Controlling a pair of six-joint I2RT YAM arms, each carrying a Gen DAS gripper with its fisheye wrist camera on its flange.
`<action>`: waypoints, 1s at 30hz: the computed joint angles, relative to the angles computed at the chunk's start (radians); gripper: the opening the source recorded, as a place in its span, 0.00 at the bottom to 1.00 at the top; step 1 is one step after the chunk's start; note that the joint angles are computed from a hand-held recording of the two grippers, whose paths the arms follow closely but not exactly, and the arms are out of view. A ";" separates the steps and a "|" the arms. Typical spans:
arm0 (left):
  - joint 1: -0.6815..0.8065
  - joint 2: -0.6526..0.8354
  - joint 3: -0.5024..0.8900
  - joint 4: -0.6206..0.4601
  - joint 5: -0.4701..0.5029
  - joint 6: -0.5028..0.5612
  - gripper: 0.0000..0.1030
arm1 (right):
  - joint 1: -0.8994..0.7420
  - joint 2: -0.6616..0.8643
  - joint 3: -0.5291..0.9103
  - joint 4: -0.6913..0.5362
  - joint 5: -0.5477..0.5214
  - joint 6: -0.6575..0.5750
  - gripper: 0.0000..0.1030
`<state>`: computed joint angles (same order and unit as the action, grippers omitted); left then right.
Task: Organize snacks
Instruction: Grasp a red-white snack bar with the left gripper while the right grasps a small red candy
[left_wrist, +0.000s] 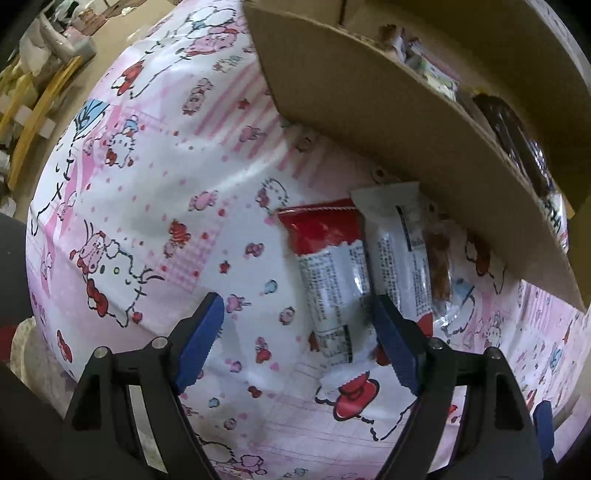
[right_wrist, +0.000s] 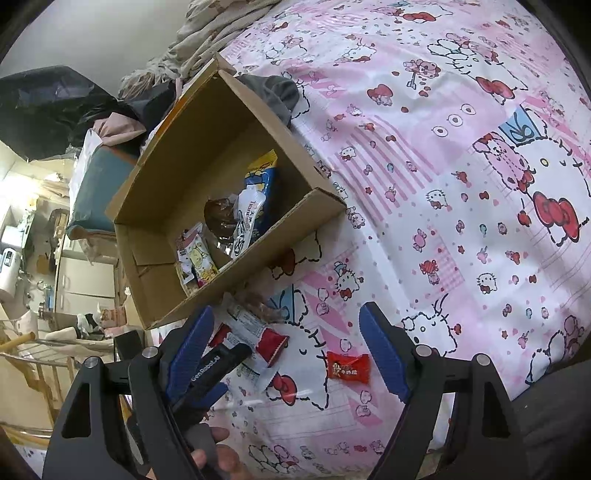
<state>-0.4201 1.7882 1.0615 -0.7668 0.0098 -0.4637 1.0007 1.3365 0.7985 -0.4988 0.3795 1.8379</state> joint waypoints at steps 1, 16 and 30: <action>-0.017 0.011 0.005 0.003 -0.012 -0.008 0.77 | -0.001 0.003 0.002 -0.002 -0.002 0.000 0.81; 0.139 -0.021 0.064 -0.132 0.107 0.424 0.26 | -0.031 0.032 -0.050 0.104 -0.126 -0.027 0.81; 0.300 -0.054 0.071 -0.203 0.223 0.656 0.26 | -0.045 0.198 0.030 -0.003 -0.291 -0.076 0.80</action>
